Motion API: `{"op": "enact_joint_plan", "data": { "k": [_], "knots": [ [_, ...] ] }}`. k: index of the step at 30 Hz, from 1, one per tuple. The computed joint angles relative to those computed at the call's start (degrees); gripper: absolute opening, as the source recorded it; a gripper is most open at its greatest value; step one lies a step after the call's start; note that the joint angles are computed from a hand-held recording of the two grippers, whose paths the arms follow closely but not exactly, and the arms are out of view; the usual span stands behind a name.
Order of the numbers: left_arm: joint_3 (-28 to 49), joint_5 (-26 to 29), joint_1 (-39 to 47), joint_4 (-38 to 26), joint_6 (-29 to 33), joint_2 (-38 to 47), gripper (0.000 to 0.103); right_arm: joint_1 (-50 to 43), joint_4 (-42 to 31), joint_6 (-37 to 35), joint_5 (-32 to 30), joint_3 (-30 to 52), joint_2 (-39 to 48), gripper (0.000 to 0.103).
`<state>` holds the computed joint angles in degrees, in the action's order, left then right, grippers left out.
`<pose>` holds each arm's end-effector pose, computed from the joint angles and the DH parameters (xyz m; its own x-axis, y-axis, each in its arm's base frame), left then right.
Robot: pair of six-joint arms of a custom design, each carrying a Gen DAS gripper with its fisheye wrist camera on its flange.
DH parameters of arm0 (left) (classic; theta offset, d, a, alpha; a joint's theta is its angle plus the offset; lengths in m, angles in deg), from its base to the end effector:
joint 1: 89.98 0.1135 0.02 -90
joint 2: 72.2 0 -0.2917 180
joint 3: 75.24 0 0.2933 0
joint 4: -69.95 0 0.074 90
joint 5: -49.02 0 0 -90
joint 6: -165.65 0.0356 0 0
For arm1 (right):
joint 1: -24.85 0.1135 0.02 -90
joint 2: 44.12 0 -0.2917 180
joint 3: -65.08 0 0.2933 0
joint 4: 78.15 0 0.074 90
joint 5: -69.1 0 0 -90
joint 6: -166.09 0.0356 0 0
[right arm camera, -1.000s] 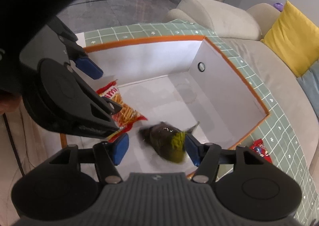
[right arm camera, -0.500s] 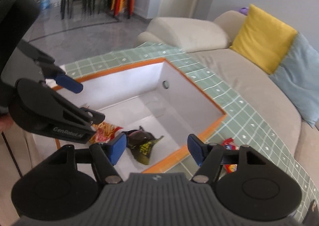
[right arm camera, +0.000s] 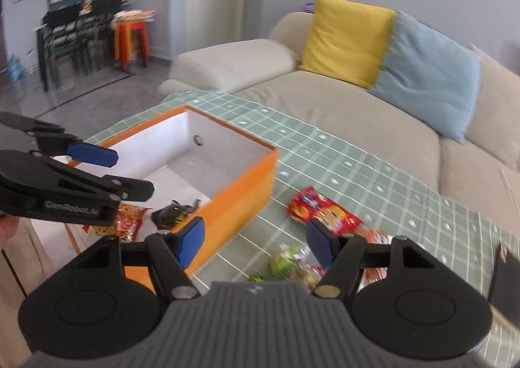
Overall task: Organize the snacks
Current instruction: 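Move both tools back from the box toward the remaining snacks, then grasp the green-labelled snack bag with the left tool while the right tool grasps the quail-egg bag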
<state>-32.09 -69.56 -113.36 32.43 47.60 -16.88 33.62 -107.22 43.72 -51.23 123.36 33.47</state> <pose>0.1984 -0.0672 0.2113 -0.6480 -0.1697 -0.7425 -0.2723 0.9620 0.0177 0.2974 0.0641 0.2231 -0.3761 -0.5256 -0.7631 -0.7867 0.6163 -0.0368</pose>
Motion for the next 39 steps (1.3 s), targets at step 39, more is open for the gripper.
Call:
{"op": "enact_joint_plan", "data": {
  "k": [39],
  "knots": [
    [9.32, 9.16, -3.12, 31.76, -1.21, 42.13, 0.074, -15.87, 20.11, 7.82, -1.59, 3.01, 28.45, 0.067]
  ]
}}
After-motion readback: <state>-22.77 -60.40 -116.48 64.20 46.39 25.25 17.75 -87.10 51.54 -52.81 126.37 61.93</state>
